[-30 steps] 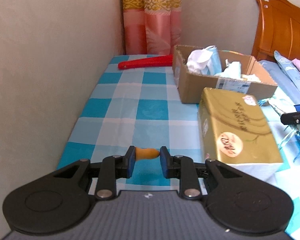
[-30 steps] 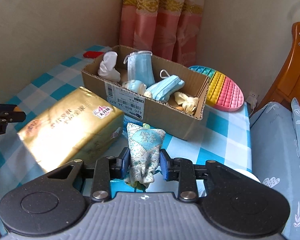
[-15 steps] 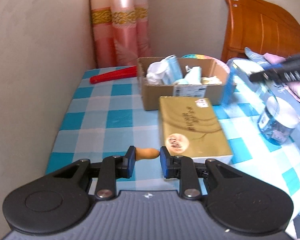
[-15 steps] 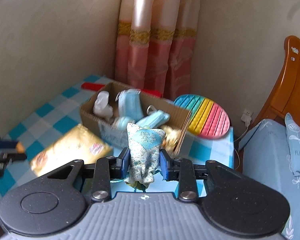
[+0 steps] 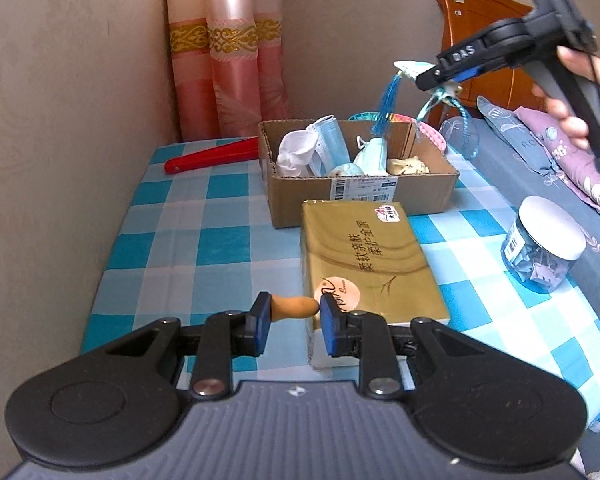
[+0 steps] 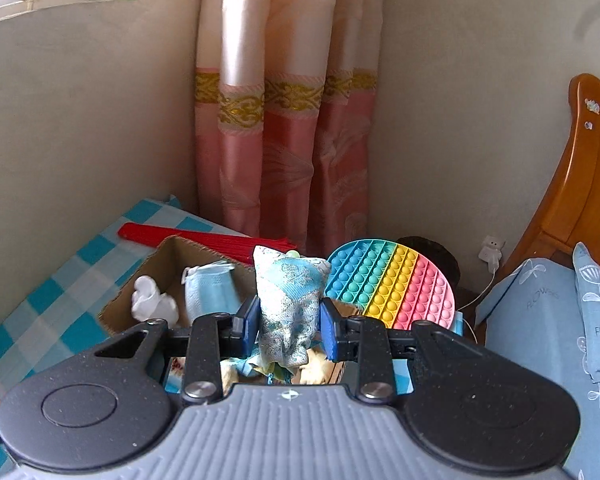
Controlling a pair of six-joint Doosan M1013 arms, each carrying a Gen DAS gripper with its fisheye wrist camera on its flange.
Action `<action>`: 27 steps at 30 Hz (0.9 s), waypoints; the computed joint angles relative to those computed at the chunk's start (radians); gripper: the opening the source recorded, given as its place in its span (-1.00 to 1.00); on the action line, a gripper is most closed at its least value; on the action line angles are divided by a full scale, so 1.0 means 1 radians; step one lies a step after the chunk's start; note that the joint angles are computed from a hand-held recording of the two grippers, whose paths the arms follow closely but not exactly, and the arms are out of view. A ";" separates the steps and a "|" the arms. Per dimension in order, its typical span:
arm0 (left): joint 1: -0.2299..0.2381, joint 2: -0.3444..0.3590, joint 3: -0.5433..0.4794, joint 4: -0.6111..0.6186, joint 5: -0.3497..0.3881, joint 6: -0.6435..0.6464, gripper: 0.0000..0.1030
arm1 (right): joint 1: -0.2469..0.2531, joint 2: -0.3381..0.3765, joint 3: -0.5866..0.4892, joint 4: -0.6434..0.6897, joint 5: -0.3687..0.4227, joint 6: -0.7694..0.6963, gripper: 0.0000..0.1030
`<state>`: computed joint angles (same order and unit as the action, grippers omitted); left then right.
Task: Organize soft objects
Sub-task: 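Carry the sachet into the box and open the right gripper, then carry the earplug into the box and open the left gripper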
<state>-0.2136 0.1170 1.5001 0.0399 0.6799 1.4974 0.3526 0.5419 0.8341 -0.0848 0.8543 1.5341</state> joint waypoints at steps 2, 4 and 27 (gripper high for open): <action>0.002 0.002 -0.002 0.001 0.001 -0.005 -0.52 | -0.001 0.021 -0.027 -0.005 0.011 0.006 -0.30; 0.002 0.006 -0.004 0.004 0.003 -0.008 -0.52 | -0.002 0.040 -0.049 -0.022 0.015 0.023 -0.29; -0.003 0.029 -0.067 -0.018 0.020 0.069 -0.52 | -0.023 -0.060 0.132 0.126 -0.028 0.017 0.97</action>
